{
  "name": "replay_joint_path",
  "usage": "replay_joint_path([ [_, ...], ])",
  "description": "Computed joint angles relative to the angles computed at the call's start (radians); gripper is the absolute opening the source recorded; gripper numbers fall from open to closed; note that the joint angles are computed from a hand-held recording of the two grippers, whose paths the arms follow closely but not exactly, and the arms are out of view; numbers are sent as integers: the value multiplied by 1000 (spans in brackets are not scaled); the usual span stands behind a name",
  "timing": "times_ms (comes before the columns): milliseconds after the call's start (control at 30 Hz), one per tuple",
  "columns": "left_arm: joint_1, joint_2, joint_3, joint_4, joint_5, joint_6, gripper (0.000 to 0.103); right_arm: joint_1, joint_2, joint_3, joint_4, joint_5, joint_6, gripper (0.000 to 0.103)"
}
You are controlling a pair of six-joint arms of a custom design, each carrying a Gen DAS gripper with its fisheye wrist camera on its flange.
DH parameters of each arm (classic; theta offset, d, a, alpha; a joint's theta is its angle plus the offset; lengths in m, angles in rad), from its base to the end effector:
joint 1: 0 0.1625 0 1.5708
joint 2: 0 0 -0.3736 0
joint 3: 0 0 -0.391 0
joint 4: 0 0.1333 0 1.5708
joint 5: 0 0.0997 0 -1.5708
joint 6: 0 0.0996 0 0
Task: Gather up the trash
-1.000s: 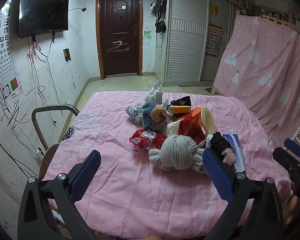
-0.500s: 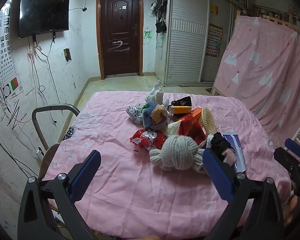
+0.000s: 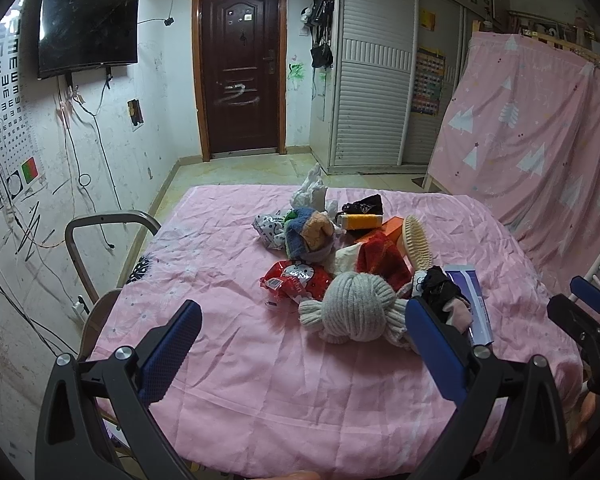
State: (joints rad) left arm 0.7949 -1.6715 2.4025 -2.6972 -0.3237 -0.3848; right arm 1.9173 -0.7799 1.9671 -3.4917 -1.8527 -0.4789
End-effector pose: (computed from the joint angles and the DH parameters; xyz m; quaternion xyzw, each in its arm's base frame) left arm -0.0880 -0.4149 0.2823 0.0422 0.8031 -0.4473 0.3914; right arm 0.2861 -0.4815 0.0583 0.3245 -0.8668 0.3457 0.1543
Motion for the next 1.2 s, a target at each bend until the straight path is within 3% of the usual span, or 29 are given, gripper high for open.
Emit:
replay_joint_path([
  [1200, -9, -1, -4, 38, -4, -26, 92, 5, 1, 4, -17, -9, -9, 97],
])
